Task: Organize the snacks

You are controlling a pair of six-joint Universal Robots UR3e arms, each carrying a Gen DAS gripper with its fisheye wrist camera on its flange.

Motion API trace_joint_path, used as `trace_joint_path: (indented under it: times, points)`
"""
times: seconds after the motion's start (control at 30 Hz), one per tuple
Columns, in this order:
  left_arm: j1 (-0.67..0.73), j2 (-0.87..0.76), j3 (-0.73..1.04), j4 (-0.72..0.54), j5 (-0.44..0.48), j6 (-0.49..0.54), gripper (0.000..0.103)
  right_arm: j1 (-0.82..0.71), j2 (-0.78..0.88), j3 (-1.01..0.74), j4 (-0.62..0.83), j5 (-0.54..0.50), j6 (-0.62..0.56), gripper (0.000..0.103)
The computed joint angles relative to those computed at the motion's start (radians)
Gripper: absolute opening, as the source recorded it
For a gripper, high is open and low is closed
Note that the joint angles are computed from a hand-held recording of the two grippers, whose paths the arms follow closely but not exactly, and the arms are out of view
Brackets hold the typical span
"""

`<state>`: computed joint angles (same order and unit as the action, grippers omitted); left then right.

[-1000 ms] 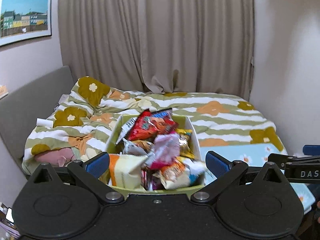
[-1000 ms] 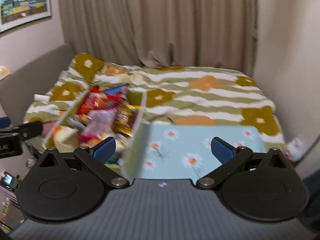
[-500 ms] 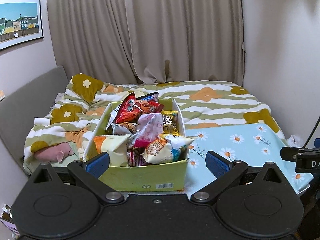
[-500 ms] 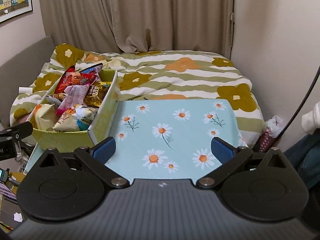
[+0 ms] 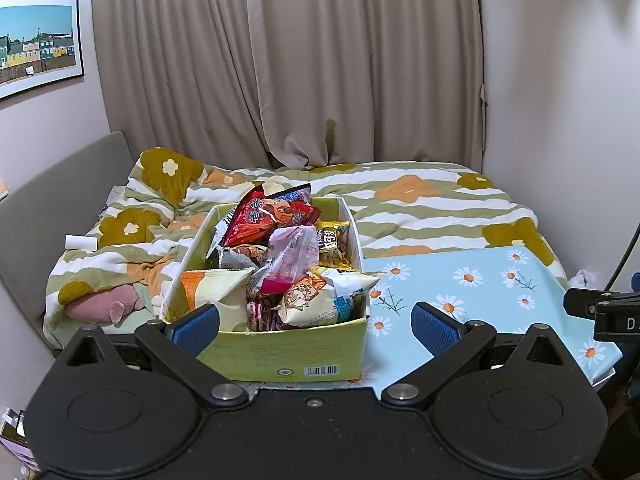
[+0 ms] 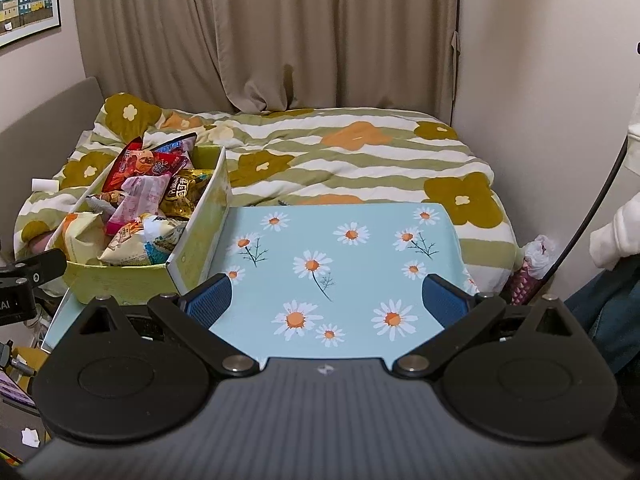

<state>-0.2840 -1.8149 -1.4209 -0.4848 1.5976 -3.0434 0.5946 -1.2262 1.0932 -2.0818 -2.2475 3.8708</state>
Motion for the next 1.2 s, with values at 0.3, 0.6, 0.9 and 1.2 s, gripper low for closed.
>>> trace_joint_path:
  times: [0.3,0.6,0.9,1.2]
  points:
    - [-0.007,-0.01,0.02,-0.011,0.006,-0.001,0.103,-0.003,-0.007,0.011,-0.006,0.001,-0.004,0.103]
    - [0.004,-0.008,0.02,-0.014,0.002,0.002,0.103,-0.004,-0.007,0.013,-0.01,0.003,-0.005,0.103]
    - [0.01,-0.003,0.012,-0.013,-0.004,0.005,0.103,-0.005,-0.007,0.015,-0.011,0.002,-0.005,0.103]
    - [0.029,0.013,-0.012,0.017,-0.037,-0.021,0.103,-0.009,-0.013,0.024,-0.019,0.006,-0.009,0.103]
